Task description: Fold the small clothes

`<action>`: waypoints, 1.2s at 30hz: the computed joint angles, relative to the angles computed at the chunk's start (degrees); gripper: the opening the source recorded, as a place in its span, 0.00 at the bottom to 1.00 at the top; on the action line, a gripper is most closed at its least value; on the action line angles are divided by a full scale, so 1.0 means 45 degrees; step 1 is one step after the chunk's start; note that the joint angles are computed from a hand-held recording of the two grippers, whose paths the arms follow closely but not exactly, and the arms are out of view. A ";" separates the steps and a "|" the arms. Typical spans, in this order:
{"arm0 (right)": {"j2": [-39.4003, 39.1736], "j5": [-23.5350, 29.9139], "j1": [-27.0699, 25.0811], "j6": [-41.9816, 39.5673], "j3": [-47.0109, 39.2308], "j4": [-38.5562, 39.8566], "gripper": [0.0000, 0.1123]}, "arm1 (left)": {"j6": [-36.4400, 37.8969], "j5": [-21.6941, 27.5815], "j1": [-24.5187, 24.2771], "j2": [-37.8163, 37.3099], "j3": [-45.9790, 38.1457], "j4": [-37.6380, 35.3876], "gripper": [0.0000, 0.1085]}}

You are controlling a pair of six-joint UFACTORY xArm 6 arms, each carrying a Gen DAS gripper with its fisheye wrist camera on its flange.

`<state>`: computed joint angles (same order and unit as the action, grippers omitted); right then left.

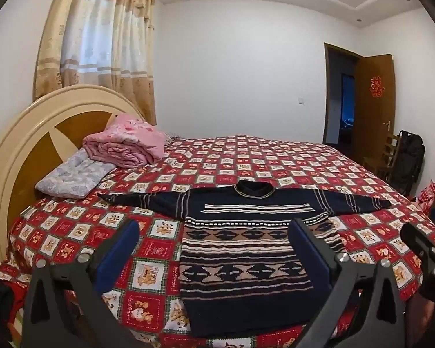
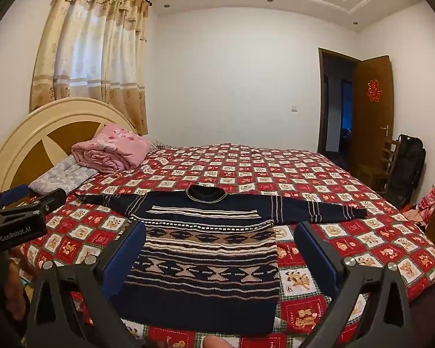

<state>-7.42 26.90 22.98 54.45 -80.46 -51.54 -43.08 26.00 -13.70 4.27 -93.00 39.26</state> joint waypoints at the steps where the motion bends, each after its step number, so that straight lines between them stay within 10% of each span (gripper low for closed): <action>1: -0.0003 -0.0025 -0.0009 -0.0017 0.0008 0.0017 0.91 | -0.0060 0.0010 -0.0005 0.0007 -0.0012 0.0026 0.95; 36: 0.0089 0.0052 0.0233 0.0084 -0.0038 -0.0213 0.91 | -0.0341 -0.0152 0.0279 -0.0214 0.0324 0.0054 0.95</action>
